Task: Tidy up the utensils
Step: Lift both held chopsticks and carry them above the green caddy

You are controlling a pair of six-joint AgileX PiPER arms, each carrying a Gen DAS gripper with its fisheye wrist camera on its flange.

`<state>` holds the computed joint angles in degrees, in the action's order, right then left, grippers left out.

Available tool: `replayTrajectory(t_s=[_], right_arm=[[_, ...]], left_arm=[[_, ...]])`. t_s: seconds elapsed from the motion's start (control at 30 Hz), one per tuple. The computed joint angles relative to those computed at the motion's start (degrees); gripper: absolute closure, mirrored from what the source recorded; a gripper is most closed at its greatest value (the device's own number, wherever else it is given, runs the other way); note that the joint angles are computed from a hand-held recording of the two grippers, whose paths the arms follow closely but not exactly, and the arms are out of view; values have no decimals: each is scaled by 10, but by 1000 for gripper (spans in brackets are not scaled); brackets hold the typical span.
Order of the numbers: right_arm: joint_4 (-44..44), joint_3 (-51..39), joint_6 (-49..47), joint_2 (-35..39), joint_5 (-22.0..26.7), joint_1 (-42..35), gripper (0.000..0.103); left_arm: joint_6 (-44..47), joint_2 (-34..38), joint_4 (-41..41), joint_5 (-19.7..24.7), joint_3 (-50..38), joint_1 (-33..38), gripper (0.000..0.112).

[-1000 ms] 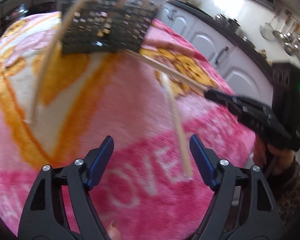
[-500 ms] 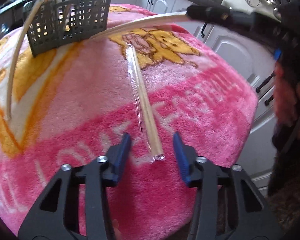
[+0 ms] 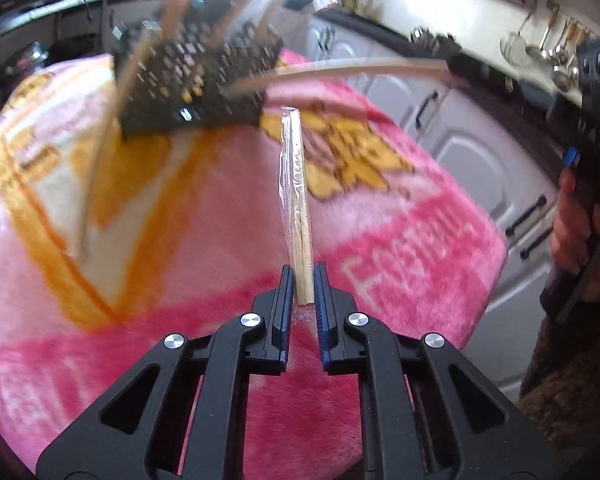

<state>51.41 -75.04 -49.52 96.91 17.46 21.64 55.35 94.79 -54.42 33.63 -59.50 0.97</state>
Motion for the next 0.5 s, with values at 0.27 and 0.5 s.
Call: replayTrajectory(t_s=[0.27,0.5], right_arm=[[36,-17,-27,-12,-1,1,97],[62,-34,-55,-34,7,-6,97]], left_arm=[[25,-54,-29,21,-2,58,105],[47,-90,-52,70,-3,105,105]])
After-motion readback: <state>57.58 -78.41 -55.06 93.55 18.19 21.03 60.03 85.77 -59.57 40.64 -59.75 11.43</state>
